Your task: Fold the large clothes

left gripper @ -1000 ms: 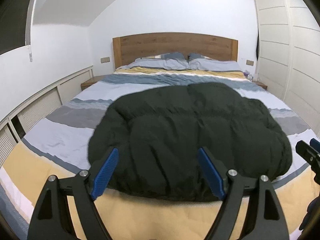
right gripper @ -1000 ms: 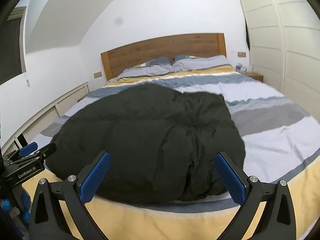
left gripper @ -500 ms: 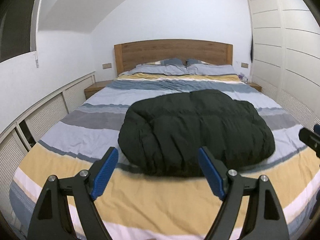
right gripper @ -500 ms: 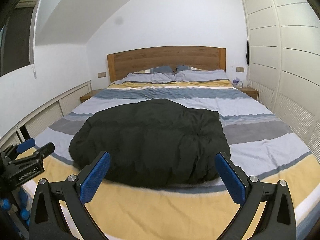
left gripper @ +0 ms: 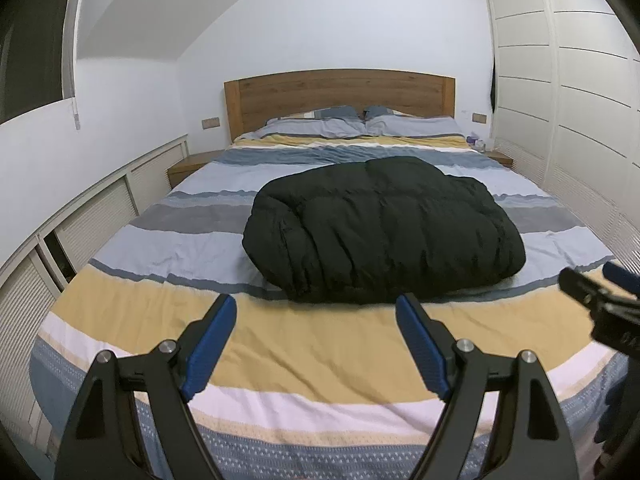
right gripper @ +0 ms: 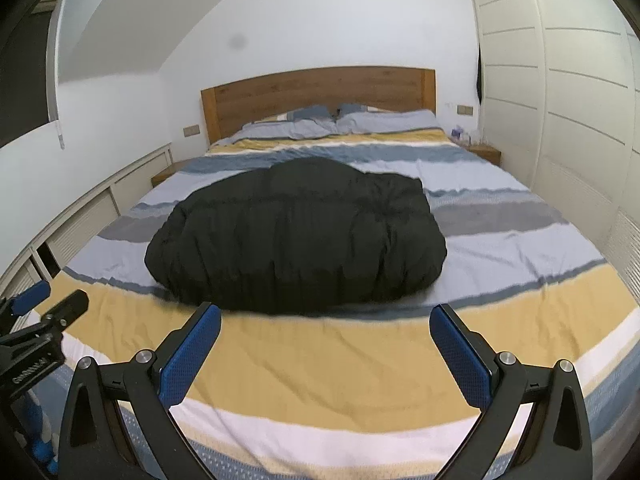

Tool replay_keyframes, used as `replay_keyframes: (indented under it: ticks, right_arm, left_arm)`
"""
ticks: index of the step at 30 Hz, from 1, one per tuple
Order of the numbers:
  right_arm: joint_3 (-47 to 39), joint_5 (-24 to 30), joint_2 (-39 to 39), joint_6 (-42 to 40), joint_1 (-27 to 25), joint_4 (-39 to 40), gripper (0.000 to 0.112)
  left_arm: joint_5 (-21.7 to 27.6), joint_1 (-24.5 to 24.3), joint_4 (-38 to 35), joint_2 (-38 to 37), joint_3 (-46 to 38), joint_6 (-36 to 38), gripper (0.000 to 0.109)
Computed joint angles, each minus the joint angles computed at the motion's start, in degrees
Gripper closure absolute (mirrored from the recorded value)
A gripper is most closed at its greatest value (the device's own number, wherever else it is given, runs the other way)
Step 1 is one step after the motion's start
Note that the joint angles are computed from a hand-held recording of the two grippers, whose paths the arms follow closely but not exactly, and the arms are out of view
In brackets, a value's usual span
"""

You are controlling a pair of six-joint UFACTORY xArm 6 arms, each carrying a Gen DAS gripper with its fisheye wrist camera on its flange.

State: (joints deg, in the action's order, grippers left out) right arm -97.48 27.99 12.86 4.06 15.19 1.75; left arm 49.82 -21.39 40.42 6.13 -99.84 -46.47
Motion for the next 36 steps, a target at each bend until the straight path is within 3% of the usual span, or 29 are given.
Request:
replay_keyframes:
  ticks: [13,36]
  right_arm:
    - [7.78,-0.91,-5.10,1.09,-0.77,0.41,0.010]
    - [8.51,0.16,-4.55,2.63,-2.44,-0.60,0.010]
  left_arm:
    - [1.11,-1.90,1.65,-2.78,1.86,-1.35,0.027]
    - [1.03,-0.53,-0.90,-1.83,1.86,0.22,0.027]
